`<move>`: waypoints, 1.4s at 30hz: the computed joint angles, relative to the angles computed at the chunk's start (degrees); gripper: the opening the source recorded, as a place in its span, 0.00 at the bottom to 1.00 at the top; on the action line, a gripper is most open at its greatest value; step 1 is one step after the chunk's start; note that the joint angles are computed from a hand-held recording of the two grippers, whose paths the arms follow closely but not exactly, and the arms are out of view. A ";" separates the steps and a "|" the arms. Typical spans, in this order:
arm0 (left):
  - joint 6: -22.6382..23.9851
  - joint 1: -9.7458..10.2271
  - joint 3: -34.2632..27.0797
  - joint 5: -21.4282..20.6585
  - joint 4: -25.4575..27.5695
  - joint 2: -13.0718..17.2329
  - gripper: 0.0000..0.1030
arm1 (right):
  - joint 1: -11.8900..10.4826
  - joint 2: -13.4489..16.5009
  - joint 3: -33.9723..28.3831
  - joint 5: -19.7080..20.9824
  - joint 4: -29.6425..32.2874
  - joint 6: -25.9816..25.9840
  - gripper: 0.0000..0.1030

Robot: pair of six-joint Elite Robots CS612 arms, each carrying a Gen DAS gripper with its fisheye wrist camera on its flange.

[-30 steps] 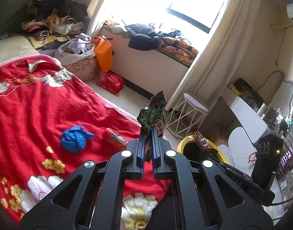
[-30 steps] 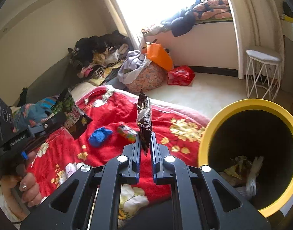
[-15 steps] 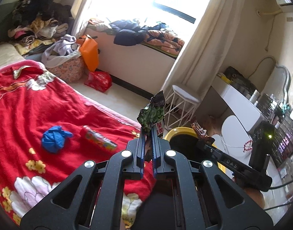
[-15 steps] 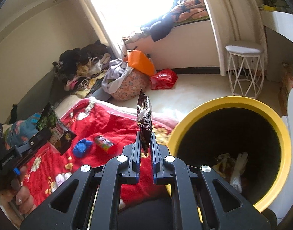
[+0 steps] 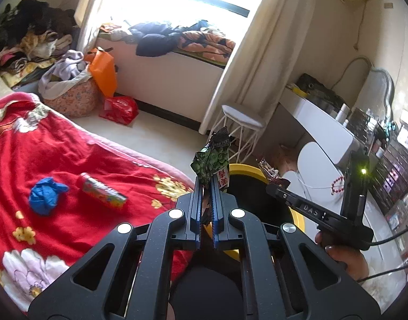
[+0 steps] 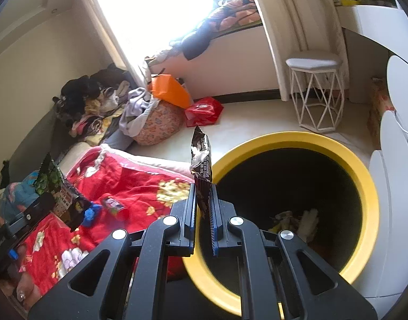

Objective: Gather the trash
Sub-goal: 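Carry the green wrapper and chocolate wrapper over the yellow bin with both tools, then open both grippers above the yellow bin to drop the wrappers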

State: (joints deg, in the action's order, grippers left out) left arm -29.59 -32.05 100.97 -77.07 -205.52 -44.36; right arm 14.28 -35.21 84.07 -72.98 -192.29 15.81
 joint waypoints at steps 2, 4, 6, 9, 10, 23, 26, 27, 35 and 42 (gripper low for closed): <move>0.38 -0.05 -0.49 -0.44 0.50 0.24 0.03 | -0.17 -0.03 0.10 -0.54 0.51 0.05 0.09; 0.83 -0.21 -1.04 -0.89 1.03 0.56 0.03 | -0.28 -0.04 0.09 -1.24 0.91 0.14 0.09; 1.25 -0.37 -1.45 -1.21 1.58 0.80 0.03 | -0.44 0.01 0.08 -1.45 1.22 0.36 0.09; 1.80 -0.54 -2.02 -1.84 2.34 1.16 0.03 | -0.68 0.10 0.12 -1.91 1.35 1.09 0.09; 1.95 -0.57 -2.27 -2.03 2.55 1.31 0.03 | -0.76 0.12 0.14 -2.09 1.39 1.32 0.09; 5.22 -1.15 -7.33 -6.10 7.53 4.27 0.03 | -2.40 0.66 0.26 -3.18 2.64 5.24 0.09; 5.69 -1.25 -8.62 -6.63 9.57 4.95 0.03 | -2.81 0.74 0.36 -3.02 2.96 6.21 0.09; 5.85 -1.26 -9.07 -6.84 10.28 5.20 0.03 | -2.87 0.77 0.36 -3.09 3.04 6.40 0.09; 6.01 -1.07 -12.47 -8.73 14.61 7.19 0.07 | -3.45 0.92 0.35 -3.10 3.84 8.42 0.10; 4.40 -0.69 -11.97 -9.15 14.41 7.17 0.52 | -2.79 0.59 0.90 -6.95 2.95 8.48 0.40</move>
